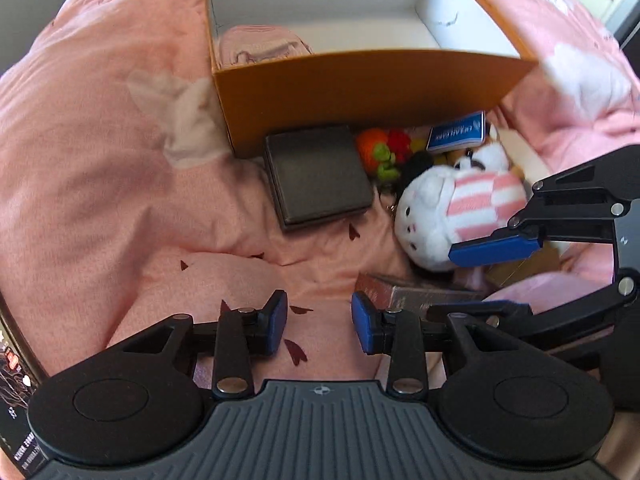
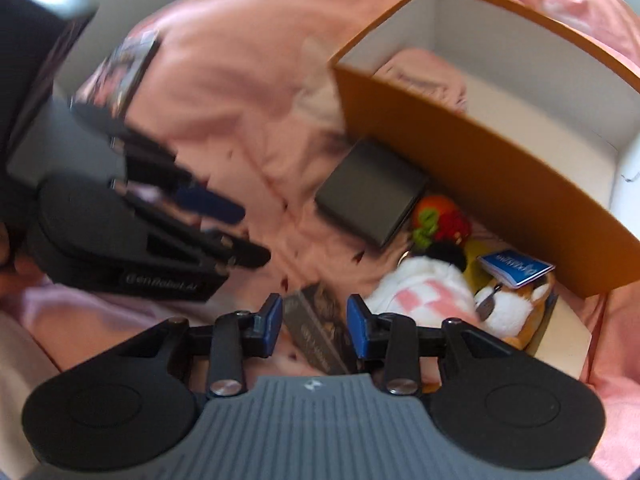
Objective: Organize objects
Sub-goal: 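Withdraw the left tool from the box toward the remaining items, then grasp the photo card box with the right gripper while the left approaches the grey case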
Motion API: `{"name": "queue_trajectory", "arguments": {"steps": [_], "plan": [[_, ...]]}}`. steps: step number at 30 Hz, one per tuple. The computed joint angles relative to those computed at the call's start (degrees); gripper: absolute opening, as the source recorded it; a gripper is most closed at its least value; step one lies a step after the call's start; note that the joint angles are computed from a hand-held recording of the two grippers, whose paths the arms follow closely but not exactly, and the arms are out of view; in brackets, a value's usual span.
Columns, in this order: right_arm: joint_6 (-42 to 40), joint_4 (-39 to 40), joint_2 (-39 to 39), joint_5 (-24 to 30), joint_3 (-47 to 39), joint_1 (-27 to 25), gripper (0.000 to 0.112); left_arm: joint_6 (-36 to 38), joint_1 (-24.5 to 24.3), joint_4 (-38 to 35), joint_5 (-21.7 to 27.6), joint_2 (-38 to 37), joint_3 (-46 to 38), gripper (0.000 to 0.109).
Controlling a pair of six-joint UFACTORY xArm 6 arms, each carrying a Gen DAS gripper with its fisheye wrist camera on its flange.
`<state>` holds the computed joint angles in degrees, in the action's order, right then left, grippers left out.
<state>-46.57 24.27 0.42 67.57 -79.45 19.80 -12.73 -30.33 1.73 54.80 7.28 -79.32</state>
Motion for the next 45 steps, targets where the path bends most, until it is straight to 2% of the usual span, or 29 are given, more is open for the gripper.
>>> {"name": "queue_trajectory", "arguments": {"steps": [4,9,15,19,25,27,35,41,45], "plan": [[-0.93,-4.93,-1.47,-3.32,3.42,2.43,0.041,1.8,-0.65,1.86,0.27,-0.35,0.86,0.042],[-0.5,-8.74,-0.81,-5.49,4.8,3.85,0.042,2.78,-0.26,0.62,-0.09,-0.39,1.06,0.042],[-2.28,-10.42,-1.24,-8.15,6.73,5.02,0.041,3.79,-0.13,-0.07,-0.32,-0.42,1.2,0.042],[-6.42,-11.31,-3.1,-10.74,9.38,6.04,0.039,4.99,0.14,-0.73,-0.33,-0.58,1.28,0.041],[-8.38,-12.91,-1.36,-10.62,8.51,6.89,0.036,5.75,0.43,-0.77,-0.48,-0.49,1.32,0.041],[-7.7,-12.94,-0.41,-9.64,7.62,6.86,0.031,5.85,0.6,-1.18,-0.69,-0.53,1.41,0.041],[-7.83,-10.62,-3.13,-13.28,9.71,5.78,0.024,4.88,2.13,-4.34,-3.45,-1.51,2.3,0.041],[-4.49,-2.8,-2.3,-9.58,4.39,2.06,0.024,0.11,3.73,-5.73,-10.26,-3.07,4.19,0.041],[-0.29,3.45,-0.3,-6.45,-1.21,-1.15,0.024,-0.39,4.64,-6.74,-12.25,-2.49,3.5,0.043]]}}
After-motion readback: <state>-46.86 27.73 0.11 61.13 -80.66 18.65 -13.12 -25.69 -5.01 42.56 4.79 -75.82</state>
